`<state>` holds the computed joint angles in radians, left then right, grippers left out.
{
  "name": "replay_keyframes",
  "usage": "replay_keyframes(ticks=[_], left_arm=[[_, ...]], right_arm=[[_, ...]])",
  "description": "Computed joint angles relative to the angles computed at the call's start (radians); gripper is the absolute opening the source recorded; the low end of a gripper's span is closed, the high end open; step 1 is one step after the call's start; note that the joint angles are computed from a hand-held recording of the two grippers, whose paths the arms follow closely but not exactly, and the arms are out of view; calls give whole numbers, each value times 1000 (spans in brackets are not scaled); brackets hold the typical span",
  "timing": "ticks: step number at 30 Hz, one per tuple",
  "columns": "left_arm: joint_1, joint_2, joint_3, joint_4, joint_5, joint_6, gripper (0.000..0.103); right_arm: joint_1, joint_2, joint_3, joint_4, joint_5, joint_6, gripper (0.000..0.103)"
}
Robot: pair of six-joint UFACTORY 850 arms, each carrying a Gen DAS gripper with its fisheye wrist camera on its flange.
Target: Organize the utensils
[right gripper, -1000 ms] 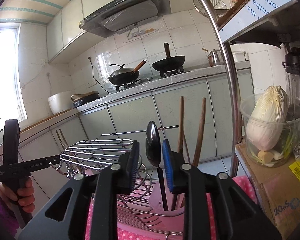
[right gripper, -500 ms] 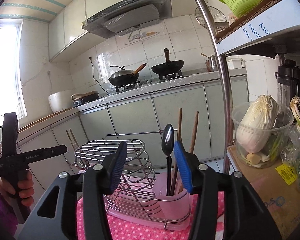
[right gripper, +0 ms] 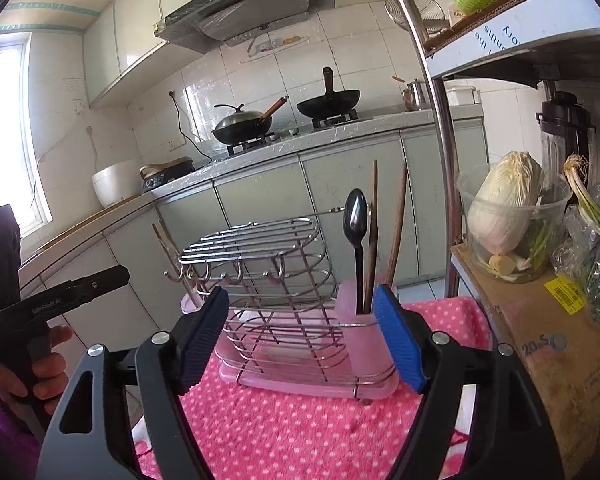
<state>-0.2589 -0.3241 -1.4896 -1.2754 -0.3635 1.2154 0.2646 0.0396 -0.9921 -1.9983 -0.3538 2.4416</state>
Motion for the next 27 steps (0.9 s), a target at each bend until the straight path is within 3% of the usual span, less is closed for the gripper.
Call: replay_keyframes(ticks=[8,17,27], left_arm=[[-15,50,94,-3,35,17,67],[-25,74,156,59,43,-58,67],[-48,92,194,77,94,-73,67]], right_arm=[[46,5,22,198,11,-146,76],[99,3,27,381,-75,-308,76],[132,2,35,460,-137,-358,77]])
